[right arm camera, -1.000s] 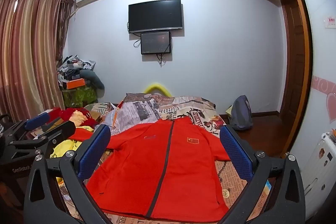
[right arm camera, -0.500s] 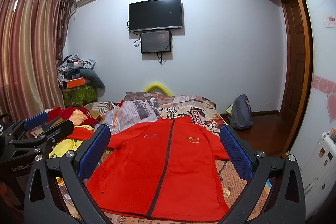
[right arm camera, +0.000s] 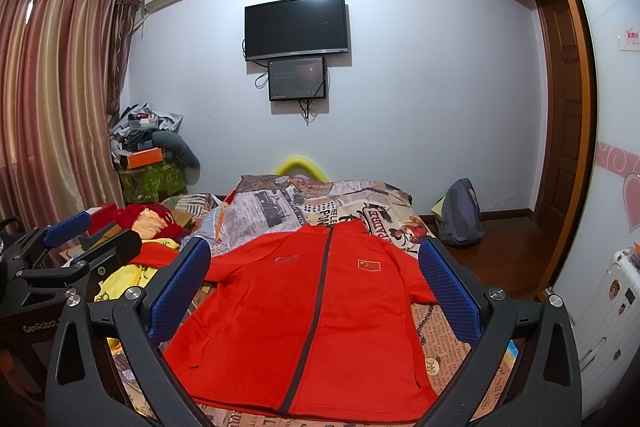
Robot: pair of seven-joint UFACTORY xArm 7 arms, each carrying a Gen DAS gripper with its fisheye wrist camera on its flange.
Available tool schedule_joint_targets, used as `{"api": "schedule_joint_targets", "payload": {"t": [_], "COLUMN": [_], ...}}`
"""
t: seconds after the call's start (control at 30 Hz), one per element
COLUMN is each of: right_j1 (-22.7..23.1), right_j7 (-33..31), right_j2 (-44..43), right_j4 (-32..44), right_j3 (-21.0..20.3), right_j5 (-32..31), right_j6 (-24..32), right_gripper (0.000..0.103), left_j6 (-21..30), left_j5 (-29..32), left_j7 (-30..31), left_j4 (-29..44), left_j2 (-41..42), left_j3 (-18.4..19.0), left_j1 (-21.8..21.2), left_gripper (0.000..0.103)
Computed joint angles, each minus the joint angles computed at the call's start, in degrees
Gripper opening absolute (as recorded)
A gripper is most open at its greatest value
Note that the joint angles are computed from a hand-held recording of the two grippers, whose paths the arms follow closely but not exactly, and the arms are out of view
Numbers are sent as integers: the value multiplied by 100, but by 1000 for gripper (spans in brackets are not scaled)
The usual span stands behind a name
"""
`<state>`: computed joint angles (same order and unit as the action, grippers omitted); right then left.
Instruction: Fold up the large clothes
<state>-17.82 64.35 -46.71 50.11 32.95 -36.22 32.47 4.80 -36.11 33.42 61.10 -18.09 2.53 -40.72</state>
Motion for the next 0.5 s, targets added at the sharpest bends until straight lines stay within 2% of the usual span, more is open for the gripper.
{"api": "schedule_joint_targets", "payload": {"t": [0.5], "right_j1": [34], "right_j7": [15], "right_j2": [-8], "right_j4": [-50], "right_j3": [-27], "right_j5": [-12], "right_j6": [-17], "right_gripper": [103], "left_j6": [-27], "left_j5": [91], "left_j7": [-75], "left_j4": [-18], "left_j2": [-11], "left_j3": [8], "left_j1": [-14], "left_gripper": [103]}}
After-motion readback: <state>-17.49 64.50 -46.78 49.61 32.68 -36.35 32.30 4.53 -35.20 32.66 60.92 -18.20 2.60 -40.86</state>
